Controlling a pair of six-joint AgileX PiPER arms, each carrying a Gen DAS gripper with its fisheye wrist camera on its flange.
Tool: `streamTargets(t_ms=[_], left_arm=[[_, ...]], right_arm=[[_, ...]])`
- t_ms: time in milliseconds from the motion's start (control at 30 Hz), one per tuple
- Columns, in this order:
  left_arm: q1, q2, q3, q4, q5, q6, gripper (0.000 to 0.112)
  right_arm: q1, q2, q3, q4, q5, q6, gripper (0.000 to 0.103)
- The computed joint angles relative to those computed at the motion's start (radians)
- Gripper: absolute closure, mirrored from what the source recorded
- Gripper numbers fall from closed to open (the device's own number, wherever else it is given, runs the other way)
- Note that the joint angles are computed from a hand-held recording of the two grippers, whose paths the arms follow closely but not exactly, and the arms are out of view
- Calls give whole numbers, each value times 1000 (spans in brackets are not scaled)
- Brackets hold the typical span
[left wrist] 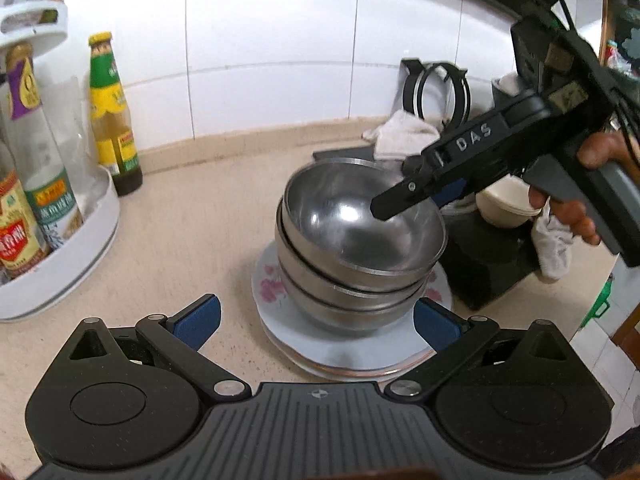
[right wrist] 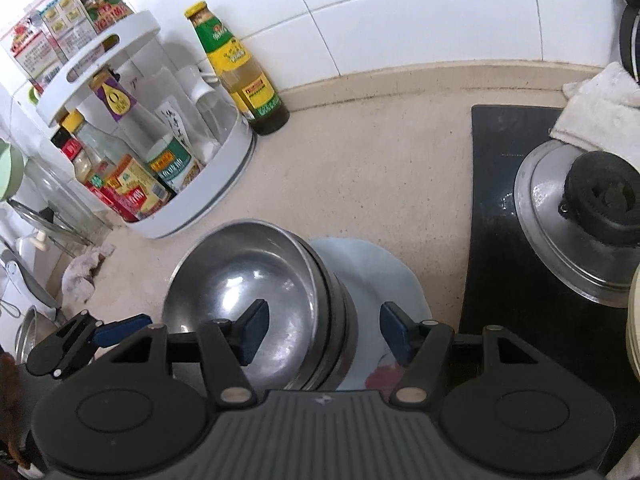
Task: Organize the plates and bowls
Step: 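Open the right gripper and withdraw it from the bowl stack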
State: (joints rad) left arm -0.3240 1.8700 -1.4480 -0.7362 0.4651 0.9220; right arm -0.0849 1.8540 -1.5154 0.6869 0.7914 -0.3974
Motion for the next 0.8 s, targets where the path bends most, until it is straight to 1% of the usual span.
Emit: streamTargets(t_ms=[100, 200, 300, 400, 567, 667, 800], left_arm=[[8, -27, 19, -43, -9, 33, 9], [15, -34, 16, -51, -24, 27, 9], [32, -43, 17, -81, -29, 17, 9], [54, -52, 16, -95, -31, -4, 9], [78, -77, 25, -101, -60, -88, 9], [83, -91, 32, -46, -85, -167, 9], [83, -123, 73, 52, -142, -261, 9]], right_arm=[[7, -39, 40, -1, -39, -1, 44], [30, -87, 92, -31, -101, 0, 44], [44, -129, 134, -26, -137, -17, 44], [70, -180, 181, -36, -181, -27, 44], [137, -253, 246, -58, -275, -40, 43], [184, -270, 255, -92, -304, -23, 43], [221, -269, 251, -45, -304, -74, 43]])
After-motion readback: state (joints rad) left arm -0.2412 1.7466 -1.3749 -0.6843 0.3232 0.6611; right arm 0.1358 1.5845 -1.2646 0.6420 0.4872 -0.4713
